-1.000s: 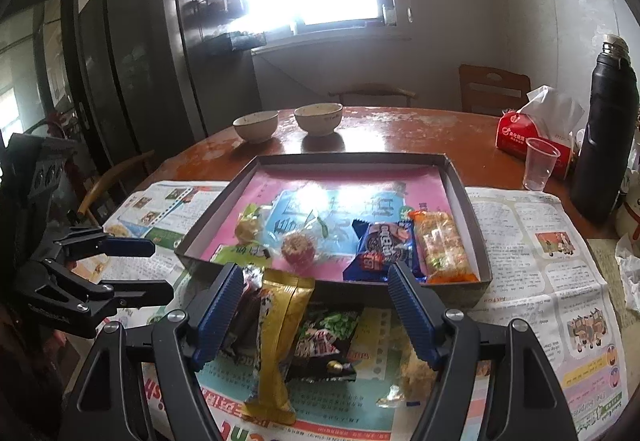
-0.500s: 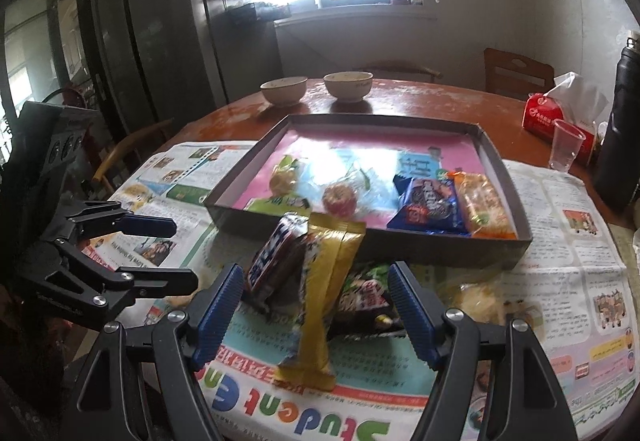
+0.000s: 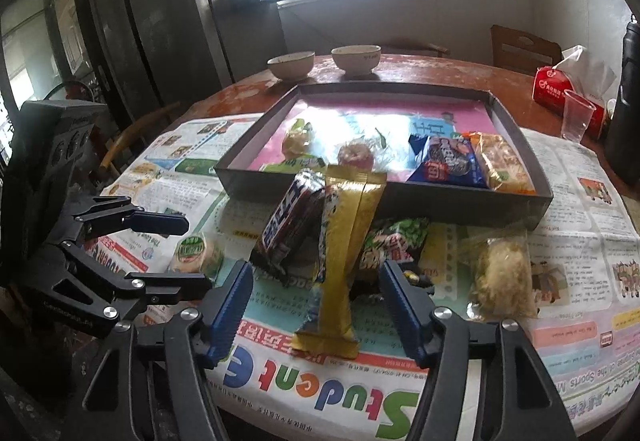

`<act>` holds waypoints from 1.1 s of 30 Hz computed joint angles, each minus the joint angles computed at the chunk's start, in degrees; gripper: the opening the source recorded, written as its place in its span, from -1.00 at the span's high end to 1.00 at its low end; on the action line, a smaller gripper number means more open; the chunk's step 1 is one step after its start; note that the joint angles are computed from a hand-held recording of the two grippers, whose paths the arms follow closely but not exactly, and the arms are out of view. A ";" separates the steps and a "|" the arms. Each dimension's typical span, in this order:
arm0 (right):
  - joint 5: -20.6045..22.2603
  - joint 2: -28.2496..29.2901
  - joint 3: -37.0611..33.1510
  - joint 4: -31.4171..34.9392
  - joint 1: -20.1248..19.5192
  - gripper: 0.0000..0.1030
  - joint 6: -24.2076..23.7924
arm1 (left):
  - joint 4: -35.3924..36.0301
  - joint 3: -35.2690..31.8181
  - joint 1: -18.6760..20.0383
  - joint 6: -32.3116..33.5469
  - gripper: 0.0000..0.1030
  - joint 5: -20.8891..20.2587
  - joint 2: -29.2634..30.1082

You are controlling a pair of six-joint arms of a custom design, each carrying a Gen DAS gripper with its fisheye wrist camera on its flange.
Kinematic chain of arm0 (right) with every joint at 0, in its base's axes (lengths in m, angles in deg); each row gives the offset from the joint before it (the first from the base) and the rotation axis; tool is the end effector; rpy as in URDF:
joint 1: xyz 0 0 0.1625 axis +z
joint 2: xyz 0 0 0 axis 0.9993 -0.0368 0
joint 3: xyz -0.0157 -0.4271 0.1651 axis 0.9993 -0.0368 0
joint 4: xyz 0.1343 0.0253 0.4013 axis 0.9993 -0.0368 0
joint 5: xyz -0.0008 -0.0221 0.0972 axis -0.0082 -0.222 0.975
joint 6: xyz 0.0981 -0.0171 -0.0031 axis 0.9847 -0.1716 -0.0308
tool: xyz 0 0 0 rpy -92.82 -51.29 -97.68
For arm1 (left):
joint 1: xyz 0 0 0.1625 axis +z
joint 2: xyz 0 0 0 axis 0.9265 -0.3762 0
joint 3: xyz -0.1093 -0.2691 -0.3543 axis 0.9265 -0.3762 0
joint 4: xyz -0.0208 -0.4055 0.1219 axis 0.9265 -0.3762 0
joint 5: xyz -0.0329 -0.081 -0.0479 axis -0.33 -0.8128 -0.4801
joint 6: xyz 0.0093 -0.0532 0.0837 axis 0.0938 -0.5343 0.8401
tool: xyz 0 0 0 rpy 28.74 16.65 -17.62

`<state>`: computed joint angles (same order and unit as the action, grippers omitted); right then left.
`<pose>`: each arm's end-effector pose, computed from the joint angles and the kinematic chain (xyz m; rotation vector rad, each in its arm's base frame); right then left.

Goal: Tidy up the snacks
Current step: 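Grasp the round green-labelled cake with the left gripper while the right grasps the yellow snack bar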

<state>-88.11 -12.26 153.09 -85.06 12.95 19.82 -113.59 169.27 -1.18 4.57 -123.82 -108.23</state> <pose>0.2688 -0.7512 0.0667 1.3125 -2.5809 0.4798 -0.0804 -0.6842 0.2426 0.3237 2.4489 -0.6849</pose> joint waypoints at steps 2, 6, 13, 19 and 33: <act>-0.31 0.12 -0.15 0.73 -0.03 -0.17 0.26 | -0.02 0.07 0.04 -0.05 -0.59 -0.07 0.06; -0.43 0.23 -0.34 1.53 -0.21 -0.09 0.89 | -0.60 0.23 0.08 0.38 -0.59 -0.11 0.26; -0.74 1.05 -1.06 2.38 -0.22 0.10 0.93 | -1.34 0.16 0.60 0.23 -0.59 -0.96 0.50; -1.56 1.82 -1.38 1.50 0.04 0.21 0.09 | -1.15 0.00 0.62 0.81 -0.57 -0.76 1.01; -0.28 2.51 -2.26 1.37 -0.62 0.55 0.65 | -1.69 0.48 0.41 0.69 -0.23 -0.19 0.75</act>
